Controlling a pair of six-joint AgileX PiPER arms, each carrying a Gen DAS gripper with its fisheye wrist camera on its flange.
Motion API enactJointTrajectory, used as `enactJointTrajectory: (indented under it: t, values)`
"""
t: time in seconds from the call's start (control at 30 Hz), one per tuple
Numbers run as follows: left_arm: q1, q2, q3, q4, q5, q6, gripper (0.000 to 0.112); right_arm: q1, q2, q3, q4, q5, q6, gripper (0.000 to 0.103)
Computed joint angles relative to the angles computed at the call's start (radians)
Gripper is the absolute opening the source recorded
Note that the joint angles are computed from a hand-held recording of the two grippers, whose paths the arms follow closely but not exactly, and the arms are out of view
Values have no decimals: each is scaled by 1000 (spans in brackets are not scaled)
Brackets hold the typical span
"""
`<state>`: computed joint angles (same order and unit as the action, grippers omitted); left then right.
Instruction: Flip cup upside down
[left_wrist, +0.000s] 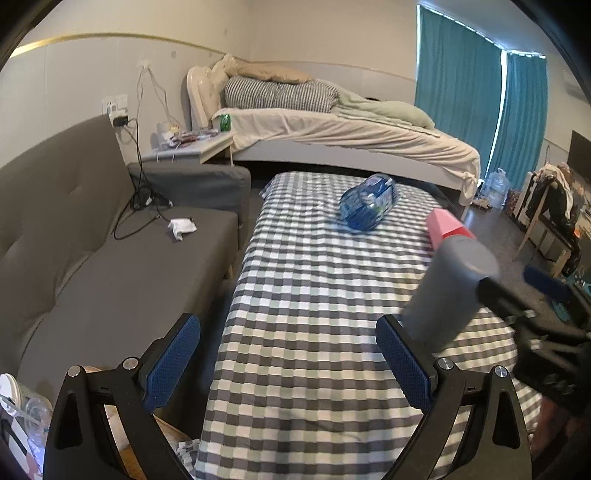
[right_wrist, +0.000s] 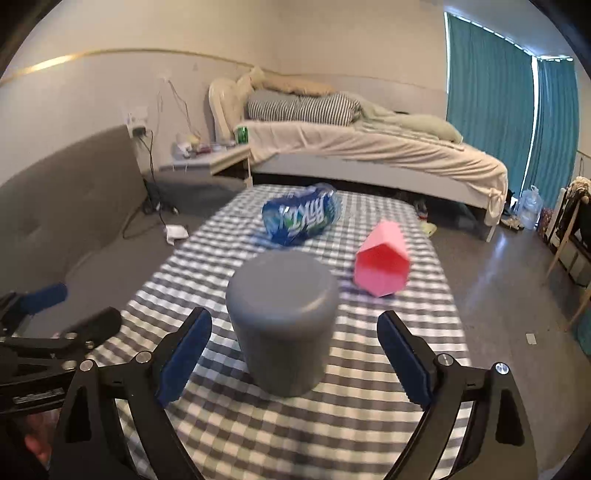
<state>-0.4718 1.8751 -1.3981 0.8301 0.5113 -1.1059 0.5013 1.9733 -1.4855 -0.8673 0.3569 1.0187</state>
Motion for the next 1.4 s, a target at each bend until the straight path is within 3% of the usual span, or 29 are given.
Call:
enactJointTrajectory:
  t: [0.27,0.5,0.73,0.87,1.03,1.17,1.4]
  values:
    - [-119,-85,62,240,-12,-208,99,-20,-276,262,-253,34,236,91]
    - [-182,-135,92,333,1,-332,99,-44,-406,399,-333,42,350,92]
    - [-214,-153,159,406,45,-435,99,-56,-419,465,-385,-3,442,92]
    - [-206,-145,191,494,28,-513,99,-45,-368,458,-434,-21,496,92]
    - [-179,-133,183,469,-2,-498,99,-29,-320,442,-499,3,577,103]
    - [-172,-129,183,455,-6,-496,99,-37,-320,449,-554,-13,651,103]
    - [-168,-128,180,422,11,-472,99,-37,-313,439,-535,-11,633,103]
